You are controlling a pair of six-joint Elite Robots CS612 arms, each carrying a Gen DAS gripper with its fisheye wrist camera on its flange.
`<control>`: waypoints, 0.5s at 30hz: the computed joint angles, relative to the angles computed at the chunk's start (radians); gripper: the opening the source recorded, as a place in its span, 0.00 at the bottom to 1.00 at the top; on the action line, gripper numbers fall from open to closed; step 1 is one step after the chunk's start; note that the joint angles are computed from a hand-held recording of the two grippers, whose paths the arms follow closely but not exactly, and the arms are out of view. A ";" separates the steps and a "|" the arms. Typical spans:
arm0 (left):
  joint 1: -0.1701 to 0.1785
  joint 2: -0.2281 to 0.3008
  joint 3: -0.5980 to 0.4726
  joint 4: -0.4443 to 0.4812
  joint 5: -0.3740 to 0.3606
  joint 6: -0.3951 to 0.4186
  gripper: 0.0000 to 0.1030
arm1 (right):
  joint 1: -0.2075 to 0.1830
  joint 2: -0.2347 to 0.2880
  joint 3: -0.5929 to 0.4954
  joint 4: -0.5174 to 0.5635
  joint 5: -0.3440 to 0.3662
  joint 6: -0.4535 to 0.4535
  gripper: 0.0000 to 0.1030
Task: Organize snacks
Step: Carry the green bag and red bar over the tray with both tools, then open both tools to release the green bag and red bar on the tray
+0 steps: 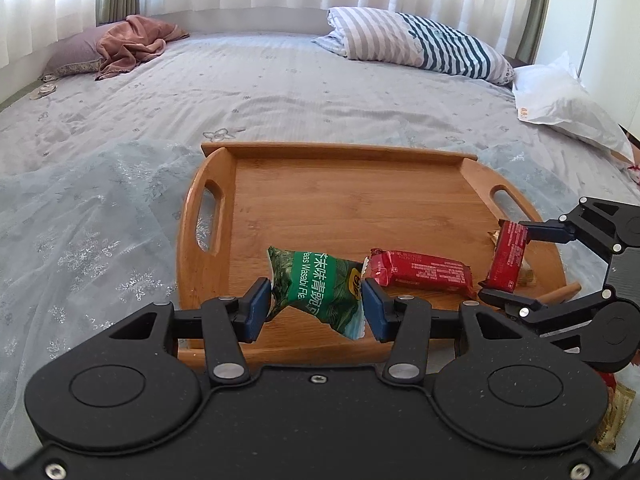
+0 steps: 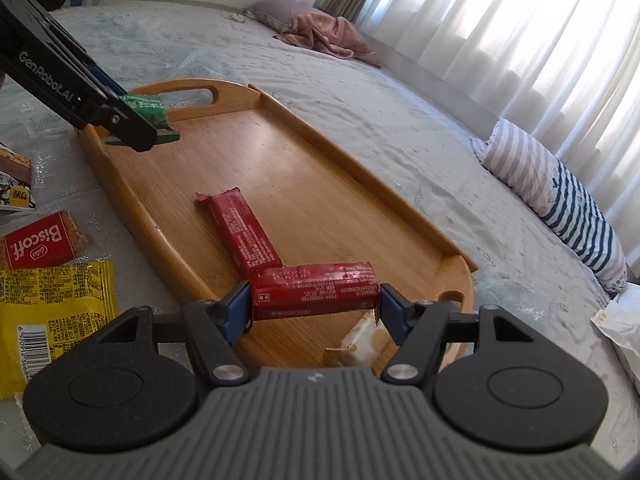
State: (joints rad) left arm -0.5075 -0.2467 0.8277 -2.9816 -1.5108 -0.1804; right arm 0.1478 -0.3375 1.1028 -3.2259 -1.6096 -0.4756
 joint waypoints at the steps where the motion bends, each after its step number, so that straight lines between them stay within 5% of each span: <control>1: 0.001 0.009 -0.019 0.016 0.000 -0.003 0.46 | -0.003 0.000 -0.006 0.018 0.017 -0.002 0.70; 15: 0.007 0.091 -0.178 0.139 -0.005 -0.016 0.46 | -0.043 -0.009 -0.080 0.277 0.174 -0.068 0.76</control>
